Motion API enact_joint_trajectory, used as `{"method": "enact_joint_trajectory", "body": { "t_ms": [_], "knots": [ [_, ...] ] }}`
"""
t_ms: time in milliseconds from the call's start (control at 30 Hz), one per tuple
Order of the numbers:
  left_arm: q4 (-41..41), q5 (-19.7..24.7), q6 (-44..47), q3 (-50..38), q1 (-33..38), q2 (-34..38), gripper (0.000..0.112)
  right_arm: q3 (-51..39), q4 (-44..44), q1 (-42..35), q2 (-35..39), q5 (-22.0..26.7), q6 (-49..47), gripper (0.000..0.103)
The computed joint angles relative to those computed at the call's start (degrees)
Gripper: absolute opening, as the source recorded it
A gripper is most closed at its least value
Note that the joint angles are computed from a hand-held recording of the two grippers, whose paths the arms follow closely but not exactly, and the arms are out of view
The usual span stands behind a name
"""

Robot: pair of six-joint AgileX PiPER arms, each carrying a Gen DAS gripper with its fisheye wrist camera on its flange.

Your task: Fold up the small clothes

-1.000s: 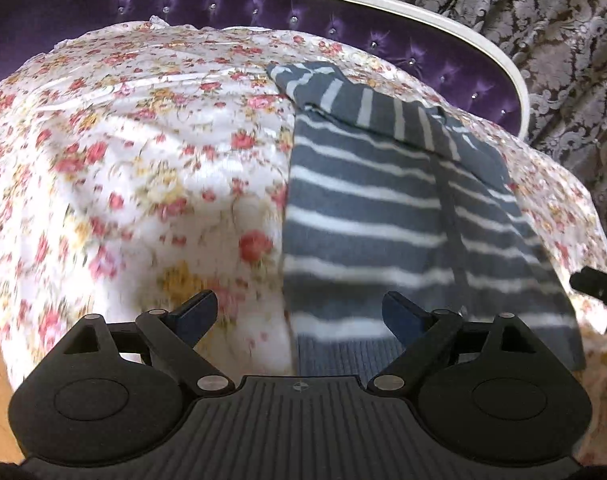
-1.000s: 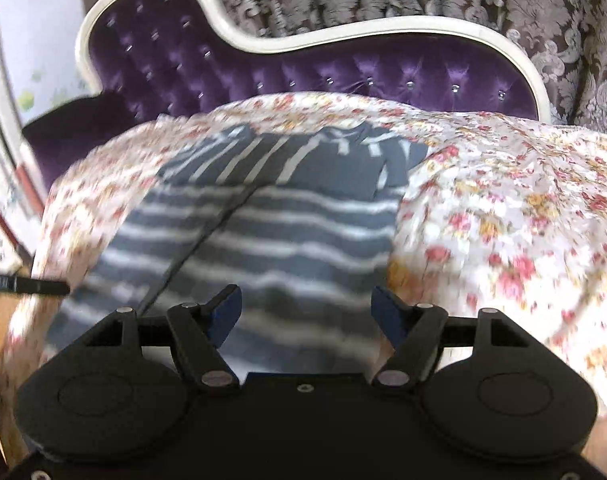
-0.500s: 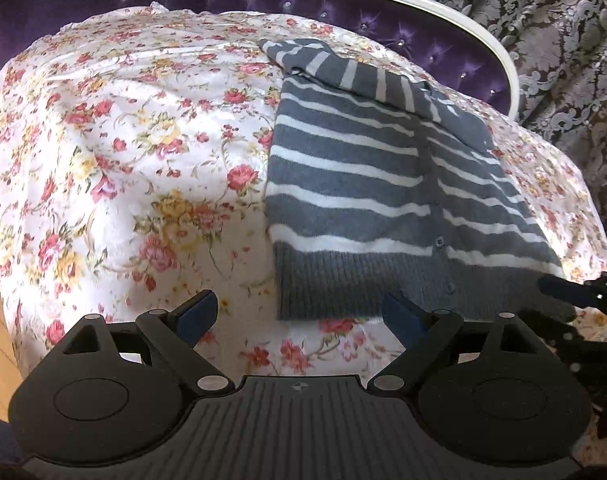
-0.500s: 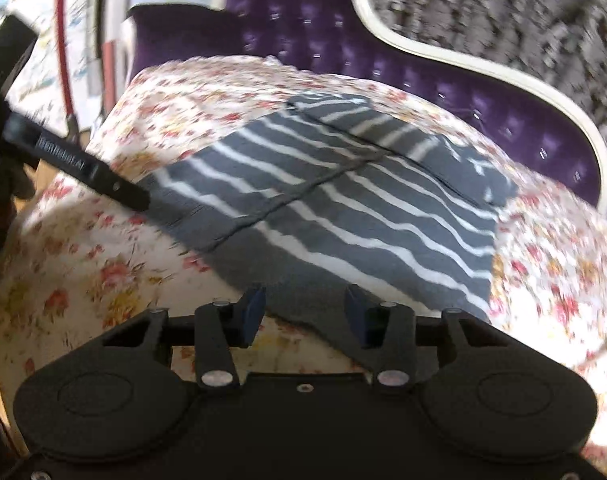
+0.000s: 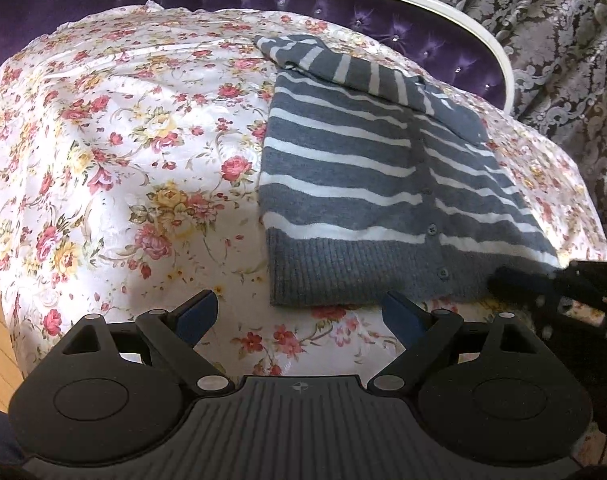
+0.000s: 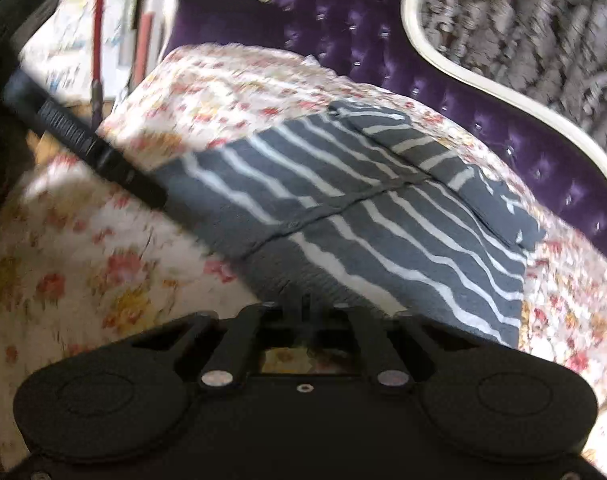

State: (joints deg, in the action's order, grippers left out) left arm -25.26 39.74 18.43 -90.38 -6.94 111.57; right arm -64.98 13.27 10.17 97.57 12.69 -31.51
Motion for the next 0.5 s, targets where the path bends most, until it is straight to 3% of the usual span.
{"method": "enact_joint_trajectory", "body": {
  "t_ms": [200,500],
  "knots": [
    [1.2,-1.4,1.1,1.1,-1.5,-0.6,0.09,0.1,21.3,-4.5,-2.1,-0.2,-13.3,0.007],
    [1.9,-5.1,1.4,1.8,-4.3,0.0,0.09,-2.3,24.9,-9.7,-1.6,3.5,-11.2,0.007]
  ]
}}
